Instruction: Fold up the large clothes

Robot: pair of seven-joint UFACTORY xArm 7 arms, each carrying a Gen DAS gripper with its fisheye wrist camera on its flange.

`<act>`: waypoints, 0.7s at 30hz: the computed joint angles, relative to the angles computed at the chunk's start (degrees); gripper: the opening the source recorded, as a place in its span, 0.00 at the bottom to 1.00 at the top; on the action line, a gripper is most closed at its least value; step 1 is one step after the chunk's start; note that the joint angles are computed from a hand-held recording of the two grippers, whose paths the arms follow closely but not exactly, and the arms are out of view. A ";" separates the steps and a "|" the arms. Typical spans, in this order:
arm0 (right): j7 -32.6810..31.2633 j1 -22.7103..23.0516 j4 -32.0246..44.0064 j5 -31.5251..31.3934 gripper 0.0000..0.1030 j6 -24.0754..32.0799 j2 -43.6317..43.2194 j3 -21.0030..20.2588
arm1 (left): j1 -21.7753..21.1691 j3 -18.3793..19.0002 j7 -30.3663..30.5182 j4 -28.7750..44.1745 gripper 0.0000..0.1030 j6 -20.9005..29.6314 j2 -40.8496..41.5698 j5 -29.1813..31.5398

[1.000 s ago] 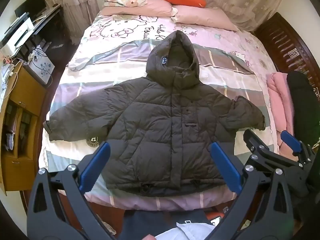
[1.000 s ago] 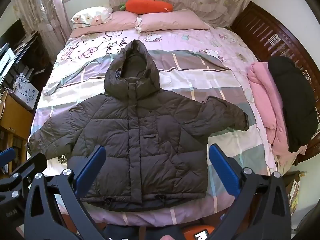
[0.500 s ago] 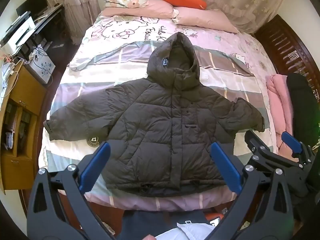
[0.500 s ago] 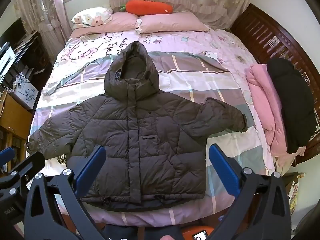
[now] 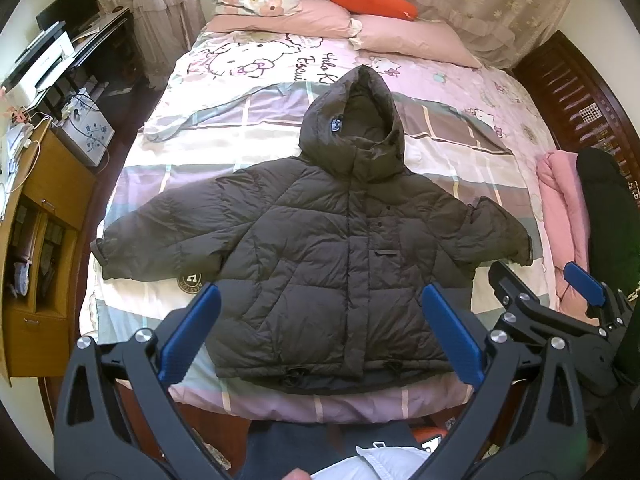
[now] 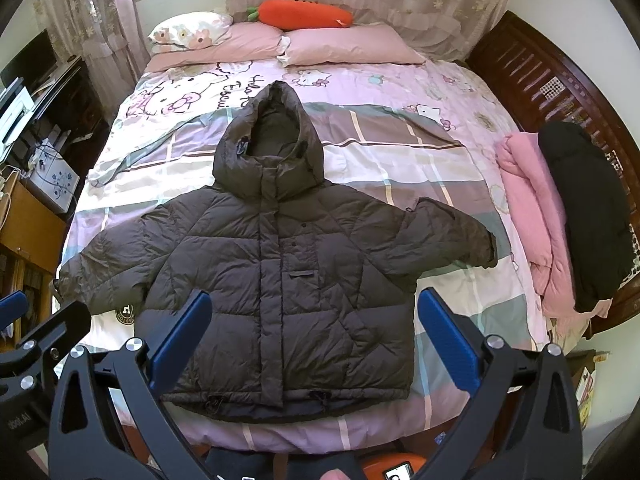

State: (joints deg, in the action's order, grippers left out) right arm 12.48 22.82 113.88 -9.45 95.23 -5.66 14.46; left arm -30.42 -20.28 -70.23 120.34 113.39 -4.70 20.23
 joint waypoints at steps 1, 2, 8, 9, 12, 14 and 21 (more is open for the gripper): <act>-0.20 -0.03 0.07 0.10 0.99 0.00 0.06 -0.08 | 0.05 0.09 0.12 0.03 0.98 0.01 -0.07 -0.06; -0.41 -0.06 0.23 0.06 0.99 -0.01 0.26 -0.13 | 0.12 0.15 0.25 0.09 0.98 0.07 -0.13 -0.10; -0.07 -0.11 -0.46 -0.05 0.99 -0.28 -0.18 -0.03 | 0.02 -0.17 -0.20 -0.24 0.98 -0.12 -0.07 0.05; -0.08 -0.13 -0.41 -0.01 0.99 -0.26 -0.15 -0.05 | 0.03 -0.10 -0.11 -0.19 0.98 -0.06 -0.11 0.04; -0.14 -0.17 -0.60 0.03 0.99 -0.33 -0.31 -0.10 | -0.06 -0.29 -0.18 -0.10 0.98 0.01 0.10 0.28; -0.09 -0.19 -0.55 0.08 0.99 -0.34 -0.26 -0.08 | -0.19 -0.23 0.09 0.21 0.98 0.35 0.18 0.57; -0.24 -0.24 -0.67 0.08 0.99 -0.43 -0.23 -0.04 | 0.23 -0.19 0.07 -0.74 0.98 -0.02 -0.39 0.15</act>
